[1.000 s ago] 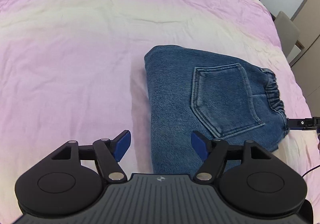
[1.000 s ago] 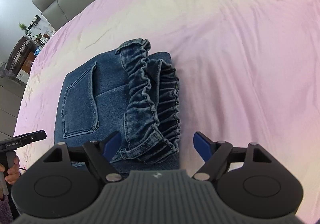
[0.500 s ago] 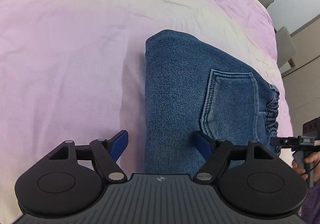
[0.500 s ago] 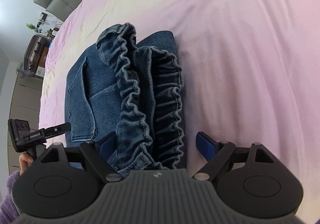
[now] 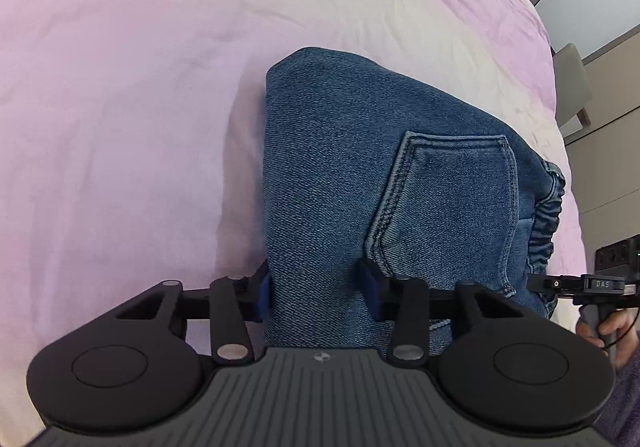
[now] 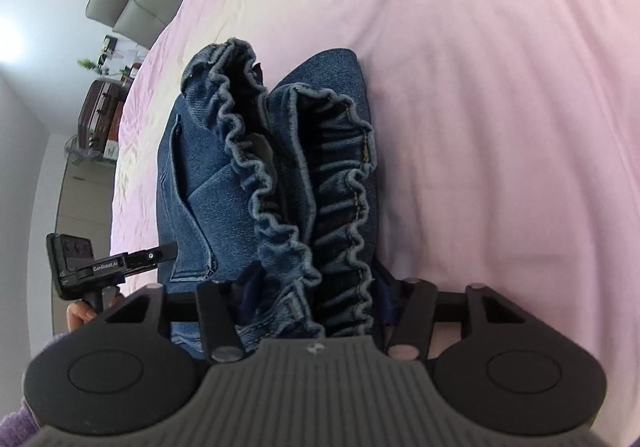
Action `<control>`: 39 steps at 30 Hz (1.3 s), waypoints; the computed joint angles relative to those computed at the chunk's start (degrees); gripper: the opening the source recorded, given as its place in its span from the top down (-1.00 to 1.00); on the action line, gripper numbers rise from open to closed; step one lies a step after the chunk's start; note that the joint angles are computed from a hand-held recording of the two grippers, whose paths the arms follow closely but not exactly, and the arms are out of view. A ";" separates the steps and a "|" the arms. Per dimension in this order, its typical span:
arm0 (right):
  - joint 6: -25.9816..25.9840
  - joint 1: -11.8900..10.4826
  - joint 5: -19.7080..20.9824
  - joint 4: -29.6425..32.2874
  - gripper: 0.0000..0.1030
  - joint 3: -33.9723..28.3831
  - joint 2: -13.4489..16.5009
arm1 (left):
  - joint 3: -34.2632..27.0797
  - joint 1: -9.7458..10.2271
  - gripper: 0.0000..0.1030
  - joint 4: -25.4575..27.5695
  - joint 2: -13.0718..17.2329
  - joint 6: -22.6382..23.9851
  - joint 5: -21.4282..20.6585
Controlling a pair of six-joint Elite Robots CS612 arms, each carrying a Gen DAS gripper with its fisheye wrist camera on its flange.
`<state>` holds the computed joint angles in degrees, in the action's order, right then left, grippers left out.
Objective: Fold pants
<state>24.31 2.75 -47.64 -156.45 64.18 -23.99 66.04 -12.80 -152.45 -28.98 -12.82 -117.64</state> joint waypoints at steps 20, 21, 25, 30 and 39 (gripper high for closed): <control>-2.27 1.36 -5.45 -6.02 0.30 10.97 -9.52 | 7.70 -2.95 0.46 -6.13 -7.15 0.73 5.18; -2.41 1.54 -5.57 -6.16 0.30 11.11 -9.79 | 8.24 -2.92 0.46 -6.72 -7.52 0.52 5.24; -2.66 2.49 -5.46 -7.18 0.30 11.00 -10.54 | 10.32 -2.32 0.46 -9.70 -9.10 -0.20 5.53; -2.63 4.75 -4.68 -7.12 0.30 7.22 -9.47 | 12.30 -1.00 0.46 -12.03 -11.12 -0.90 7.23; 0.32 10.15 -1.87 -4.46 0.30 -7.00 -2.20 | 13.98 1.29 0.47 -13.18 -13.31 -1.14 13.35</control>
<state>24.63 12.90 -49.51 -160.91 57.18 -26.18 80.01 -11.51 -165.63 -42.29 -13.96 -104.29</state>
